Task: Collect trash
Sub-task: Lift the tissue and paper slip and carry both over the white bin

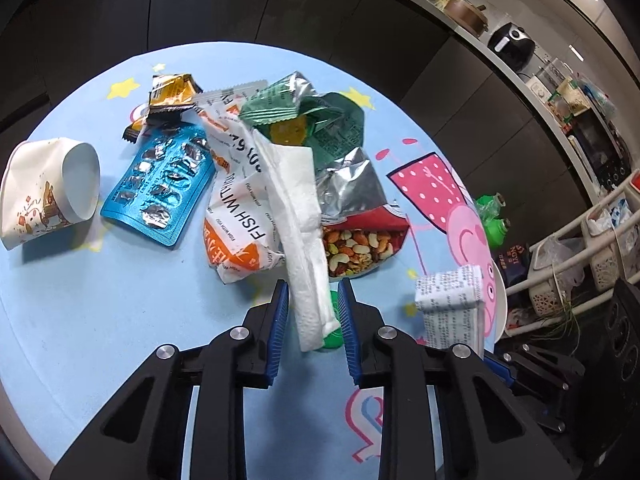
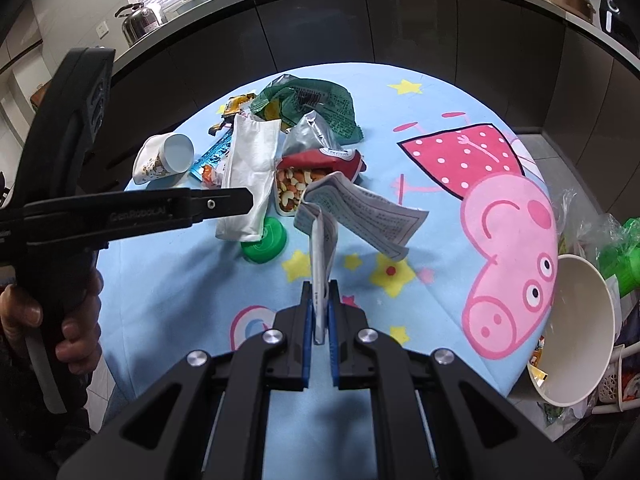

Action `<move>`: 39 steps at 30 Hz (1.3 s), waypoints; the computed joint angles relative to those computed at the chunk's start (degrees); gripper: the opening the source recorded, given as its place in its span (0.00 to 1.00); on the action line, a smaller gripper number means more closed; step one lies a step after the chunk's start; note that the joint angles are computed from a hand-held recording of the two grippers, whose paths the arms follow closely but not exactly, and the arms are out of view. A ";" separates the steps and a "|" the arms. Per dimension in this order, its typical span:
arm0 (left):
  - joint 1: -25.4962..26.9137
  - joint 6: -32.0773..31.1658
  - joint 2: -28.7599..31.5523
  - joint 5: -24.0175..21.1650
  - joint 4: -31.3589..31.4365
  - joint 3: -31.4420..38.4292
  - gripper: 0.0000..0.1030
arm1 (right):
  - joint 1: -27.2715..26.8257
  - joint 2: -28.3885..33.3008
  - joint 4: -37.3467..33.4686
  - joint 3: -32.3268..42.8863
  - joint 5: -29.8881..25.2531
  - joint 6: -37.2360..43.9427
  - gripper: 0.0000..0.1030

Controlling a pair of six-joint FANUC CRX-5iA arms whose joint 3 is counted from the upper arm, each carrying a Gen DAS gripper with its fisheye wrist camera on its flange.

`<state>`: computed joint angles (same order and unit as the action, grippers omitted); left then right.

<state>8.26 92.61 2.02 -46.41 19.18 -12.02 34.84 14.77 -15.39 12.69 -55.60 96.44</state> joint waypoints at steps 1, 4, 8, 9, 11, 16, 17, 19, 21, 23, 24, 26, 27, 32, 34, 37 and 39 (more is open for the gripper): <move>0.16 0.06 0.10 0.03 0.24 -0.09 0.23 | 0.04 -0.05 0.05 -0.10 0.09 -0.11 0.08; 0.30 -0.21 0.27 0.09 0.80 -0.12 0.23 | 0.12 -0.16 0.12 -0.34 0.21 -0.34 0.08; -0.63 2.05 0.67 -0.59 -2.67 1.56 0.22 | 0.28 -0.38 0.45 -0.67 0.49 -0.70 0.08; -0.82 2.56 0.69 -0.69 -3.21 1.72 0.20 | 0.24 -0.44 0.31 -0.69 0.51 -0.69 0.08; -0.91 2.95 0.83 -0.97 -3.09 1.76 0.05 | 0.25 -0.63 0.32 -0.86 0.59 -0.68 0.08; -1.47 4.56 -1.96 -0.38 -4.76 0.71 0.03 | -0.37 -1.99 -0.76 -1.64 1.30 -0.14 0.08; -1.53 4.74 -2.79 -0.43 -5.19 0.47 0.03 | -0.57 -2.44 -1.13 -1.84 1.47 0.06 0.08; -1.93 5.24 -4.61 -0.57 -6.37 0.14 0.03 | -0.86 -3.19 -1.61 -2.20 1.77 0.30 0.08; -2.52 5.32 -6.17 -0.72 -7.14 0.07 0.03 | -1.23 -3.95 -2.04 -2.52 2.07 0.57 0.08; -3.71 5.54 -7.08 -1.18 -8.74 0.88 0.03 | -1.56 -4.60 -2.25 -2.83 2.46 0.54 0.08; -4.54 6.13 -7.21 -1.59 -10.06 1.69 0.03 | -1.81 -5.01 -2.40 -3.03 2.70 0.46 0.08; -6.28 7.19 -7.01 -2.29 -12.36 3.51 0.03 | -2.37 -5.82 -2.68 -3.39 3.25 0.35 0.08; -7.05 7.46 -6.82 -2.57 -13.18 4.37 0.03 | -2.54 -6.24 -2.60 -3.69 3.52 0.22 0.08; -11.21 7.80 -5.52 -3.51 -17.49 8.58 0.03 | -4.21 -8.17 -1.90 -5.19 5.27 -1.08 0.08; -12.26 6.93 -4.98 -3.47 -17.47 9.52 0.03 | -5.02 -8.90 -1.76 -5.83 5.70 -1.71 0.08; -13.89 6.58 -3.90 -3.66 -17.96 11.17 0.03 | -6.34 -9.73 -1.18 -6.62 6.59 -3.00 0.08; -14.58 6.27 -3.24 -3.64 -17.93 11.99 0.03 | -7.18 -10.24 -0.83 -7.12 7.20 -3.83 0.08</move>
